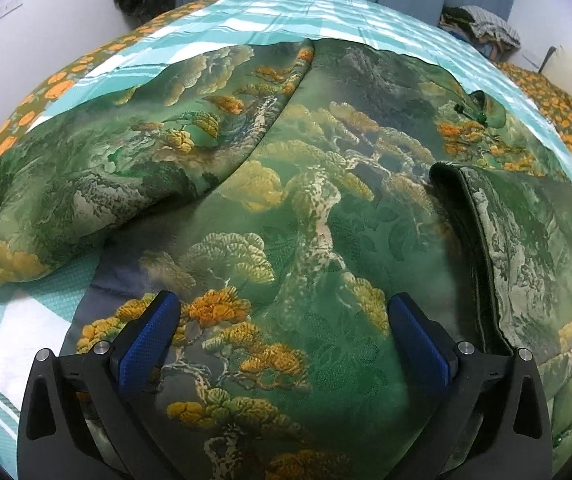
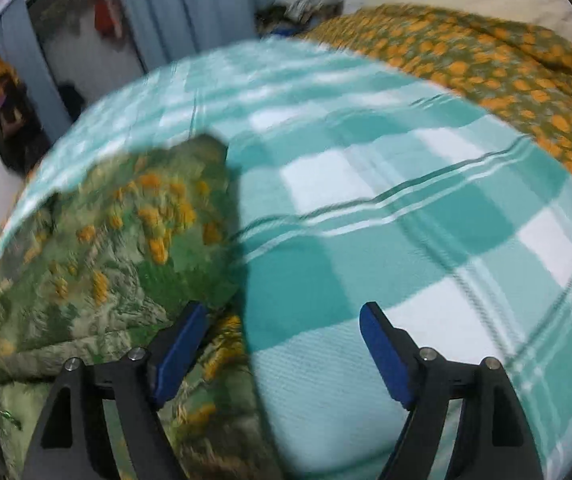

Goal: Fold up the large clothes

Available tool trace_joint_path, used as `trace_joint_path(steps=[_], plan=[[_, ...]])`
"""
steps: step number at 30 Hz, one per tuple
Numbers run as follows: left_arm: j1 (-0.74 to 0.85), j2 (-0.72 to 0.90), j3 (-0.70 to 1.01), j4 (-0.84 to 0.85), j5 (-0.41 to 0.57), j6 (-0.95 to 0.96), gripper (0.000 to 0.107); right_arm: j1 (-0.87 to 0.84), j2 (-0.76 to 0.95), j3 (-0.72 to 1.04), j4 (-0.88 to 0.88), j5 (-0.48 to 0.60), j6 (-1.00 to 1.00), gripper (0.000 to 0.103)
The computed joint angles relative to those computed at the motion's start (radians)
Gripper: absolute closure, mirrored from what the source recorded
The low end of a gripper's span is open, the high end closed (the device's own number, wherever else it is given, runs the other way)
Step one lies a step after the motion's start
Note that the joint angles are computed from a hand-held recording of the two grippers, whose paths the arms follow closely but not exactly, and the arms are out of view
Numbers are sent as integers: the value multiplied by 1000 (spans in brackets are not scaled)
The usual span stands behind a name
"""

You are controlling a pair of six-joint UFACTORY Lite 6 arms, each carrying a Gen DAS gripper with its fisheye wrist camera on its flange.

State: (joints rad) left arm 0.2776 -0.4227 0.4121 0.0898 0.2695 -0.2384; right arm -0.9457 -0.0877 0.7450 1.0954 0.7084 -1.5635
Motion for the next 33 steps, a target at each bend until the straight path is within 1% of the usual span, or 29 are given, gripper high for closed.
trace_joint_path(steps=[3, 7, 8, 10, 13, 14, 17, 19, 21, 23, 25, 27, 28, 30, 33], plan=[[-2, 2, 0, 2, -2, -4, 4, -210, -66, -17, -18, 168, -100, 22], [3, 2, -4, -6, -7, 8, 4, -444, -99, 8, -80, 333, -165, 22], [3, 3, -3, -4, -7, 6, 4, -481, -108, 13, -92, 361, -164, 22], [3, 4, -3, -6, -7, 7, 4, -534, -130, 20, -118, 414, -151, 22], [2, 4, -3, -4, -8, 5, 4, -544, -179, 33, -169, 482, -86, 22], [3, 6, -3, -5, -9, 7, 4, -547, -205, 36, -176, 521, -67, 22], [1, 4, -4, -2, -8, 2, 4, -539, -274, 9, -165, 584, -71, 22], [1, 4, -4, -2, -8, 2, 4, -474, -325, -40, -154, 546, -66, 22], [1, 4, -4, -2, -8, 2, 4, -374, -347, -87, -138, 471, -48, 22], [3, 5, -3, -6, -9, 7, 4, -261, -332, -113, -126, 388, -30, 22], [2, 2, -4, -4, -7, 5, 4, -127, -288, -115, -133, 280, 9, 22], [2, 2, -4, -3, -7, 4, 4, -40, -250, -100, -156, 204, 69, 22], [2, 2, -4, -3, -7, 4, 4, -9, -230, -82, -175, 181, 120, 22], [1, 1, -5, -3, -7, 3, 4, 27, -211, -48, -196, 174, 183, 22], [2, 1, -5, -5, -7, 5, 4, 69, -239, -25, -193, 161, 216, 22]])
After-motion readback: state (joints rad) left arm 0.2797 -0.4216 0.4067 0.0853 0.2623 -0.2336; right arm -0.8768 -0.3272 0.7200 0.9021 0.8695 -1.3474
